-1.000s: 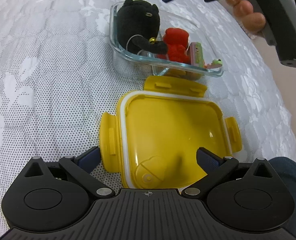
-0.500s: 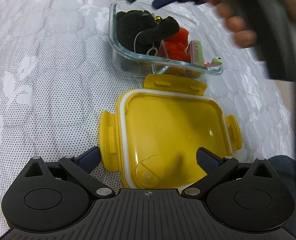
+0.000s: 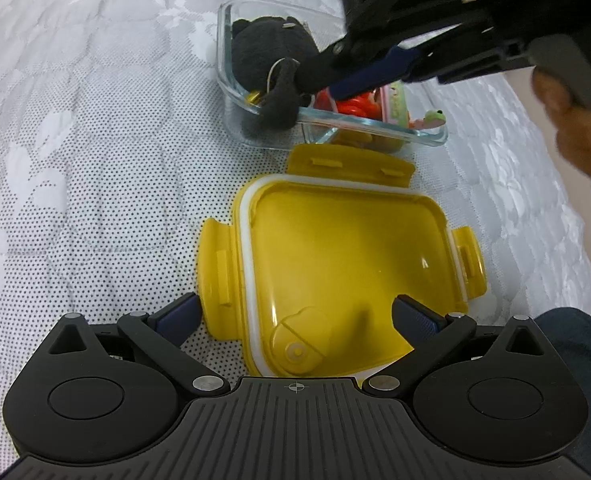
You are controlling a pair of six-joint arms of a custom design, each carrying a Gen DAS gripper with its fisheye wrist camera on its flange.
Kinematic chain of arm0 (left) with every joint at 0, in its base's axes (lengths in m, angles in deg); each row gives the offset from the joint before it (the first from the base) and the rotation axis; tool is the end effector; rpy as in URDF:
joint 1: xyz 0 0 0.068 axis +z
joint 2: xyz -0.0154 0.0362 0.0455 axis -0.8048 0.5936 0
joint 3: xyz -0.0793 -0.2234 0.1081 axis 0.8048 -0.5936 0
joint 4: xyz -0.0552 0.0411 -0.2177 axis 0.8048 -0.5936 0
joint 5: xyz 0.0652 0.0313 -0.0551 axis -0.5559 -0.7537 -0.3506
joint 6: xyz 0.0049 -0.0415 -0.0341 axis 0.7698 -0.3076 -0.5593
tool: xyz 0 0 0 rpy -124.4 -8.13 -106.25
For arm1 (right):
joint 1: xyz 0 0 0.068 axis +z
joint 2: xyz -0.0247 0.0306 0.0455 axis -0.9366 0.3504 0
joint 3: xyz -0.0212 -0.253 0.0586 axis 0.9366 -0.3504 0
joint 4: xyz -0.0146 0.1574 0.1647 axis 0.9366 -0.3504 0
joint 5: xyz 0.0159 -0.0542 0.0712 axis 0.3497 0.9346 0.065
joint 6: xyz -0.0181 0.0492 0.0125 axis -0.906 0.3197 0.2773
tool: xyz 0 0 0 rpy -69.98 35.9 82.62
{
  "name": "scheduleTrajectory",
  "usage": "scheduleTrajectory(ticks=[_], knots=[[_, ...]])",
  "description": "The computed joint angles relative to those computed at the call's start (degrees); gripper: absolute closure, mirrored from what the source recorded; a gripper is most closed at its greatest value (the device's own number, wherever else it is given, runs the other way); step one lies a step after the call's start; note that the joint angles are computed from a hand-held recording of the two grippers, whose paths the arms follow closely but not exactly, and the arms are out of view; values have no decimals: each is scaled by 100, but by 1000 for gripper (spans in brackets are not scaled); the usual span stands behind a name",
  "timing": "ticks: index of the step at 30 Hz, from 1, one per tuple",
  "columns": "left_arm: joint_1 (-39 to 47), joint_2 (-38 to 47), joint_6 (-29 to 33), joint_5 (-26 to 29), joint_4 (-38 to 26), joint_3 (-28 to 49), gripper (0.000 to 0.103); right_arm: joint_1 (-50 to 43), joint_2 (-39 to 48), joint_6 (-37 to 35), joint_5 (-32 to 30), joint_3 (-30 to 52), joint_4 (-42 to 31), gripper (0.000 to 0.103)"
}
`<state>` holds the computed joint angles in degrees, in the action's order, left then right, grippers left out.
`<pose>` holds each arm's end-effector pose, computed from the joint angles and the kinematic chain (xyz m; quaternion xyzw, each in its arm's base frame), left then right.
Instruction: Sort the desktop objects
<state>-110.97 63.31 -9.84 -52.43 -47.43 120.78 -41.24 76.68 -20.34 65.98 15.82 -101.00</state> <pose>0.1365 -0.2144 0.1536 0.1087 0.9585 -0.2097 0.1599 0.2396 0.1343 0.2193 -0.0737 0.9768 0.1404 0.1437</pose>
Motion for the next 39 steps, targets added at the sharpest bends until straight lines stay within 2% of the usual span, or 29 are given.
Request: scheduleTrajectory(ticks=[6,11,17,21,26,30,32,39], knots=[[-8,29,27,8,11,12,0,30,130,-19,46,-133,322,80],[5,8,22,24,-28,41,0,163,190,-30,235,-75,237,79],[-21,9,5,12,-75,99,0,306,-488,106,305,-20,-27,79],[-16,-14,11,15,-80,86,0,264,-640,174,310,192,-186,77],[-31,-45,7,6,-84,62,0,295,-320,290,8,87,77,77],[-18,-93,20,22,-97,34,0,454,38,316,164,-50,300,77],[-245,-51,-336,-189,-104,93,0,450,90,330,191,-157,444,72],[-239,-91,-305,-173,-155,98,0,442,226,190,350,-138,593,72]])
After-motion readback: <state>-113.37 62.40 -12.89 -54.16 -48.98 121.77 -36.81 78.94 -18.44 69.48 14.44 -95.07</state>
